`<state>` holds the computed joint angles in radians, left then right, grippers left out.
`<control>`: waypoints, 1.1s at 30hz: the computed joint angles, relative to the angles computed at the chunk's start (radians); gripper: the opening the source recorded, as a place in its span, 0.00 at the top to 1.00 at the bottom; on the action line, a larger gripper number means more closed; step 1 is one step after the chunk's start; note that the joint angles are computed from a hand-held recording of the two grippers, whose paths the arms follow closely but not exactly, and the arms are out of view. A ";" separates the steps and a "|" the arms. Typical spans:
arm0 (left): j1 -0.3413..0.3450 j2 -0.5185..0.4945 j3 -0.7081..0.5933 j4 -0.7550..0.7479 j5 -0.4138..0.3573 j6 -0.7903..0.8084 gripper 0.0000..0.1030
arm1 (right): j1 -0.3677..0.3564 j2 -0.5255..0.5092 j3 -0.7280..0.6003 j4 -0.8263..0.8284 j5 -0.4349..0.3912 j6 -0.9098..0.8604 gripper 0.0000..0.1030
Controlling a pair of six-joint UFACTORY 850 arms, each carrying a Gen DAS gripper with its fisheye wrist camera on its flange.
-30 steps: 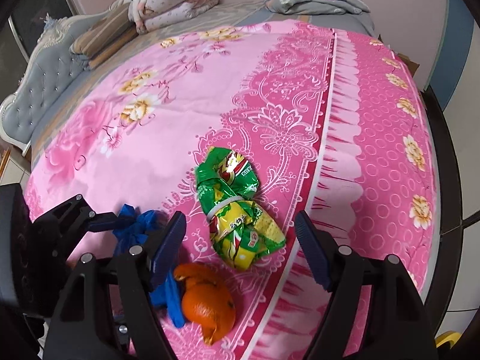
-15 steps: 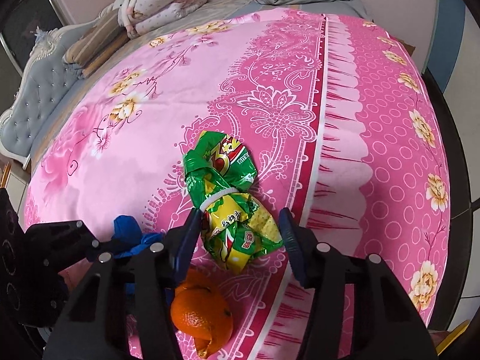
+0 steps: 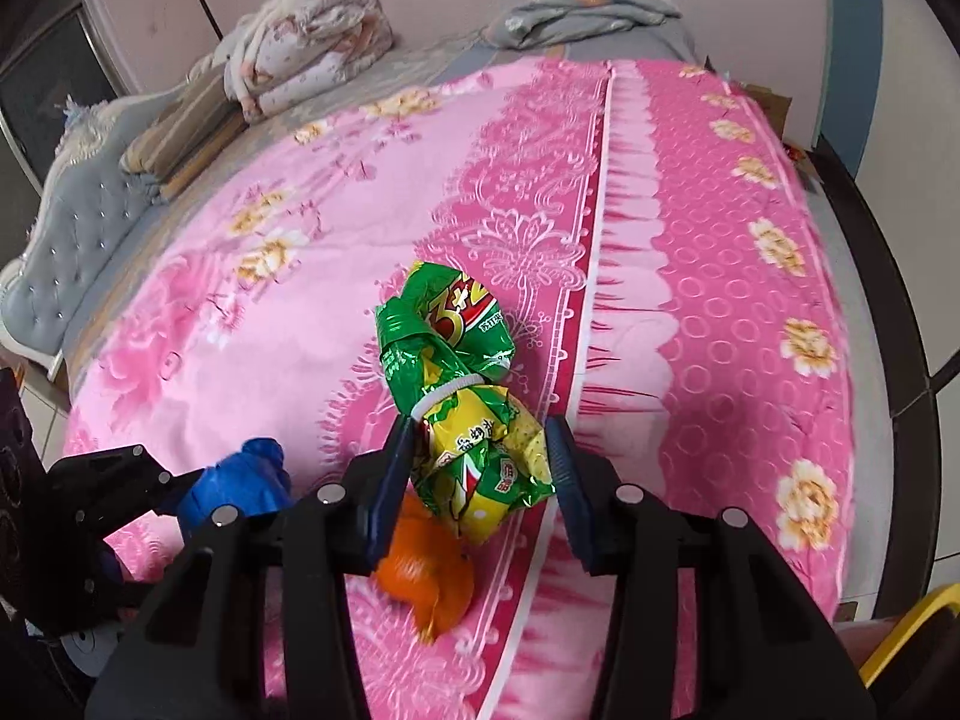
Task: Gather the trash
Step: 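Lift the blue glove and green chip bag off the bed with both tools, then carry the glove and chip bag over the yellow-rimmed bin with both tools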
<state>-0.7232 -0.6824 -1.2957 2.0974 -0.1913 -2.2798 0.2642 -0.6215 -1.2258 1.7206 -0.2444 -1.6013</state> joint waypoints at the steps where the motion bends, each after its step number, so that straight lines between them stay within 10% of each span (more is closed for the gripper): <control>1: -0.005 0.017 0.017 0.018 -0.013 -0.027 0.74 | -0.001 0.018 0.019 0.046 -0.001 -0.043 0.59; 12: -0.095 0.168 0.137 -0.114 -0.197 -0.022 0.74 | -0.063 0.298 0.299 0.471 -0.086 -0.452 0.59; 33: -0.314 0.183 -0.032 -0.346 -0.428 0.147 0.73 | -0.337 0.784 0.643 0.468 -0.196 -0.426 0.59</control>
<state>-1.0372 -0.4993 -1.3277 1.7516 -0.6198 -2.1323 -0.0726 0.1625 -0.5824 2.1888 -0.4403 -2.0271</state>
